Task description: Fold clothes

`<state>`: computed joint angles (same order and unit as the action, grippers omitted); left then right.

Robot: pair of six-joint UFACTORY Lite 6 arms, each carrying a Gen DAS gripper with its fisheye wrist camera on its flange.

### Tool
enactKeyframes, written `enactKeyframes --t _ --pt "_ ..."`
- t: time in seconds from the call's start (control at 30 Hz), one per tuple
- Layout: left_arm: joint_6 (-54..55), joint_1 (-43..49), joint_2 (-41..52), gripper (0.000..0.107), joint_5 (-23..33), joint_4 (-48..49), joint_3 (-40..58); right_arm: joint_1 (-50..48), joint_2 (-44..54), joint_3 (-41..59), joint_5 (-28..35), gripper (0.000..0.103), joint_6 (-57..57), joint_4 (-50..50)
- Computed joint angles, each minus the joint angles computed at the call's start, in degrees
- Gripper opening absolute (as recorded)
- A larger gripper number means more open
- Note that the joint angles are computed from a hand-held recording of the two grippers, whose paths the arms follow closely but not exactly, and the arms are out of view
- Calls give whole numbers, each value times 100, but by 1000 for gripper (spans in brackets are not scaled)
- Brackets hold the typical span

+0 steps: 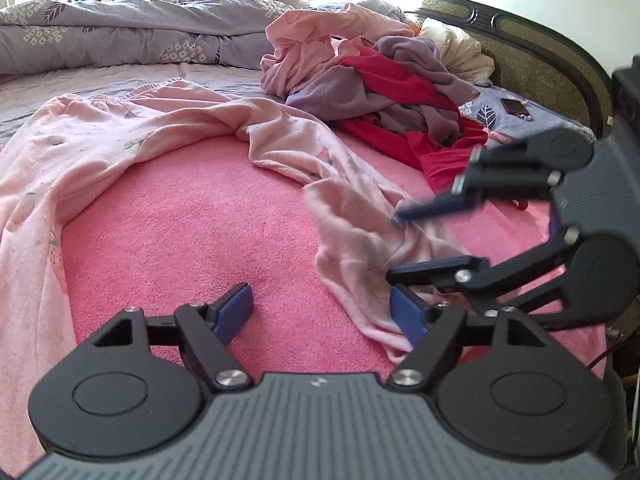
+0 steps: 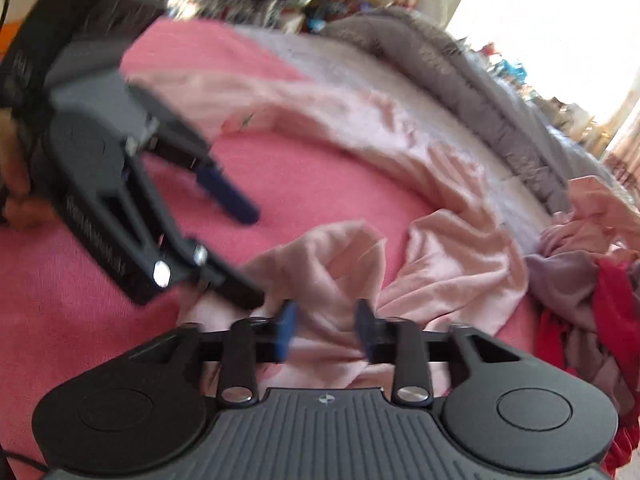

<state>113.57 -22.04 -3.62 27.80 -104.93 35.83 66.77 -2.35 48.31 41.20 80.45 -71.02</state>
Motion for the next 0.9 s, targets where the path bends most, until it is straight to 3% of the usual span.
enactKeyframes --t 0.03,0.1,0.27,0.33,0.43,0.53,0.67,0.8,0.9 --pt "-30 21 31 79 23 25 14 41 -26 25 331 86 128 -165" --pt "29 -17 17 79 -35 -22 0 -16 -250 -49 546 98 85 -465" --pt "-154 115 0 79 107 185 -8 -579 172 341 -99 98 -1250 -116" --pt "-106 56 -23 79 12 135 -17 -693 760 501 -88 103 -832 -588" --pt "28 15 -56 69 -129 -108 -55 -1046 1260 633 -345 103 257 -1515" --pt "-208 204 8 73 140 139 -19 -1075 1051 499 -104 103 969 -1707" --pt "151 -144 -131 78 -270 -119 -87 -1061 426 210 486 103 1438 -1713" --pt "147 -144 -112 78 -260 -127 -80 -1212 904 761 366 103 816 -1353" --pt "140 -134 -94 78 -238 -124 -72 -1496 1343 1385 -494 103 -140 -315"
